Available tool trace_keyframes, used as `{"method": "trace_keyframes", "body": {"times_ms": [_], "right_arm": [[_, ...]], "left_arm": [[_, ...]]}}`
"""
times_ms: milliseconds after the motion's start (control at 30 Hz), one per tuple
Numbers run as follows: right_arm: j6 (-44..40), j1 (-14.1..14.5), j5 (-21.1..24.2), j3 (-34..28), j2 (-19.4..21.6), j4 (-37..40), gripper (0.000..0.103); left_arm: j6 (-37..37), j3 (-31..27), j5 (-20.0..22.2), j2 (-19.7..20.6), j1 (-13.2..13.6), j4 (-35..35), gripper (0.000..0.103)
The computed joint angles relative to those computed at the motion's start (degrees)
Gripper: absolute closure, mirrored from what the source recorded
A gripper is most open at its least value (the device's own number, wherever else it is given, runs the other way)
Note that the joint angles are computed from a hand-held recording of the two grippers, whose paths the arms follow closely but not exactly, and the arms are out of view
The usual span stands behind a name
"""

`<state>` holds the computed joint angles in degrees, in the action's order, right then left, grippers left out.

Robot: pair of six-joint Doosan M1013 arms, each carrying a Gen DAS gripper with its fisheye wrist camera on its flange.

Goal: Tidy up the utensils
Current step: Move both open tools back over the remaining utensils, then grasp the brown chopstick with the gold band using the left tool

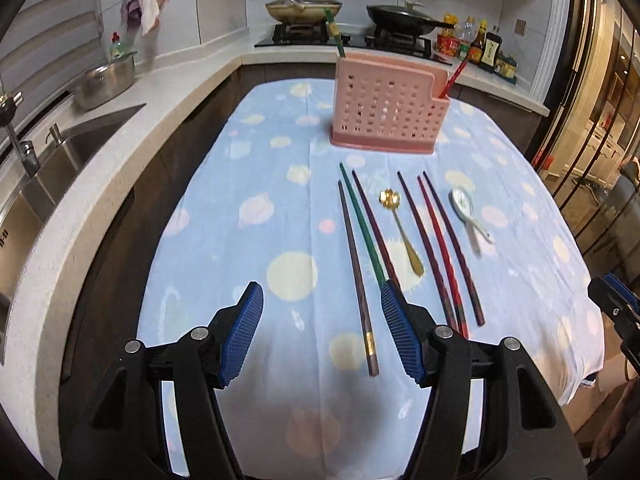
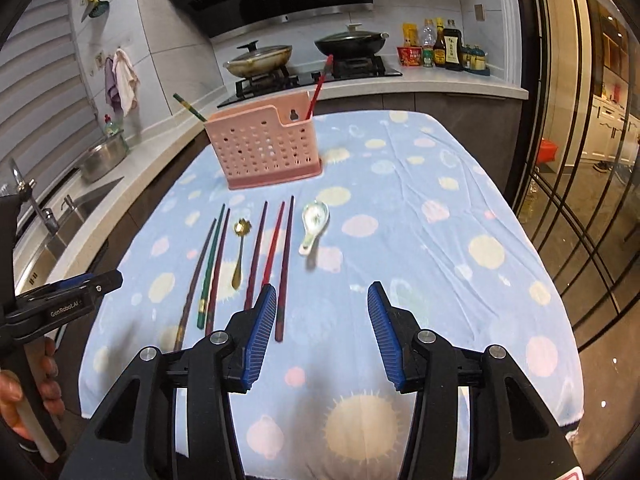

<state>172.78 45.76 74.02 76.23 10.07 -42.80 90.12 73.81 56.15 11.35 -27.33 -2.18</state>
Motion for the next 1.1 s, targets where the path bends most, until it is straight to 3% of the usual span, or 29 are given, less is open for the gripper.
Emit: {"method": "trace_keyframes", "body": {"times_ms": [267,667,867,967,1100], "right_arm": [[2.62,0.48,-1.12,2.96,-0.4,3.95,0.056],[1.52,0.24,-1.97,3.0,0.27,6.23,0.056],[0.8,-0.44,-2.53,2.96,0.55,7.21,0.056],[0.46,-0.9,-2.79,2.95,0.66,7.38,0.056],[0.28,-1.77,-3.43,2.71,0.83,6.98,0.056]], "left_arm": [[0.81,4.48,1.73,-0.83,-0.73,-0.46,0.045],[1.26,3.96,4.72,1.54,-0.34,-3.86,0.045],[1.33,3.48,4.41,2.38,-0.76,-2.74,0.052],[1.54,2.86,4.69,2.8,-0.77,-2.5,0.061],[1.99,2.33,5.15,3.14,-0.9,-1.65,0.083]]}}
